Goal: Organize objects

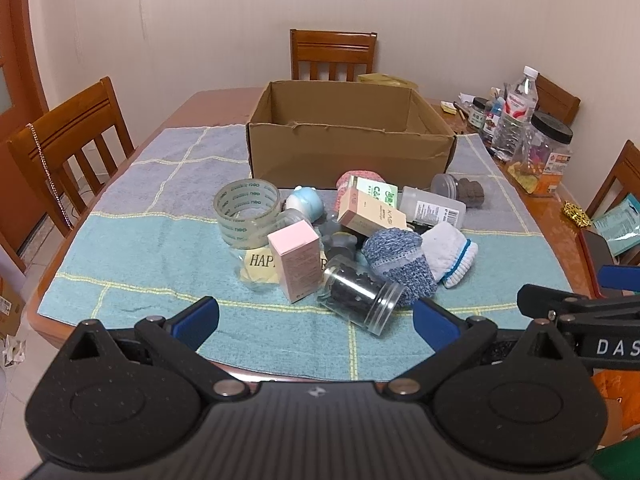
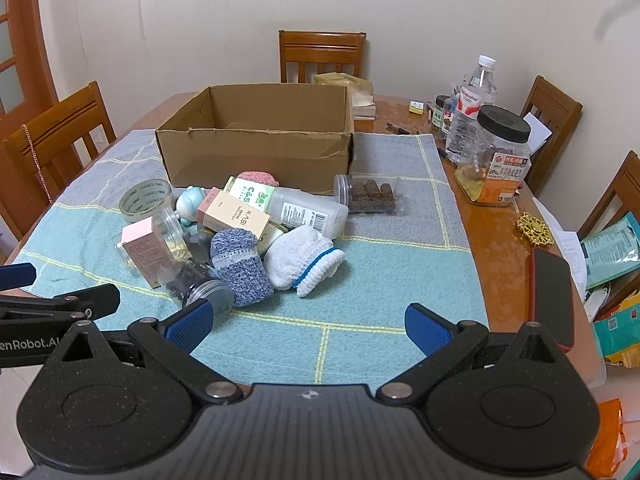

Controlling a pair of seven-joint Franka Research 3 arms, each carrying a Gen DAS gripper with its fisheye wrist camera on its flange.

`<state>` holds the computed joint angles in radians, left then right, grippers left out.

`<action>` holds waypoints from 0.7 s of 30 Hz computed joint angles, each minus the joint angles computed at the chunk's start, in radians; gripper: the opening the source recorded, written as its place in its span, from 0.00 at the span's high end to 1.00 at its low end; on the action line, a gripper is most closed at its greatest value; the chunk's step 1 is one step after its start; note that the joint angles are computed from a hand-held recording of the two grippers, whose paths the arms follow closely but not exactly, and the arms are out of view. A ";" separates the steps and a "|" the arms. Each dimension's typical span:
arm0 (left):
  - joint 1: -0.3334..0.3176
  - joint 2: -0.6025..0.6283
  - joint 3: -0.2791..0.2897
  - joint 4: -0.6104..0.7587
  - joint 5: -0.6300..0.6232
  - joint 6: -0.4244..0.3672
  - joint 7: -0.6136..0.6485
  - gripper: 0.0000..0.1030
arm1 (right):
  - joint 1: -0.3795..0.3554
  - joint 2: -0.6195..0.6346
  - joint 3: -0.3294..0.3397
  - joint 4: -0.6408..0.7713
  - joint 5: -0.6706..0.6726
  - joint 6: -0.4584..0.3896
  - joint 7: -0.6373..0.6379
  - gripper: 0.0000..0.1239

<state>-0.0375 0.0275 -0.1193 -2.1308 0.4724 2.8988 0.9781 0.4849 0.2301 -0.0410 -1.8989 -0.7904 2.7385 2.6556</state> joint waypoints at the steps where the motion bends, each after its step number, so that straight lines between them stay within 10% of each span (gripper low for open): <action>1: 0.000 0.000 0.000 0.001 0.000 -0.002 0.000 0.01 | -0.001 -0.002 0.000 -0.002 0.003 0.001 -0.003 0.17; 21: 0.017 0.012 0.009 -0.007 -0.060 0.046 0.107 0.01 | 0.028 0.042 -0.016 0.057 0.013 -0.041 -0.007 0.17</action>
<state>-0.0209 0.0399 -0.1103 -2.1382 0.4121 2.9446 1.0849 0.5132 0.2723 -0.0567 -1.8424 -0.7776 2.6973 2.6488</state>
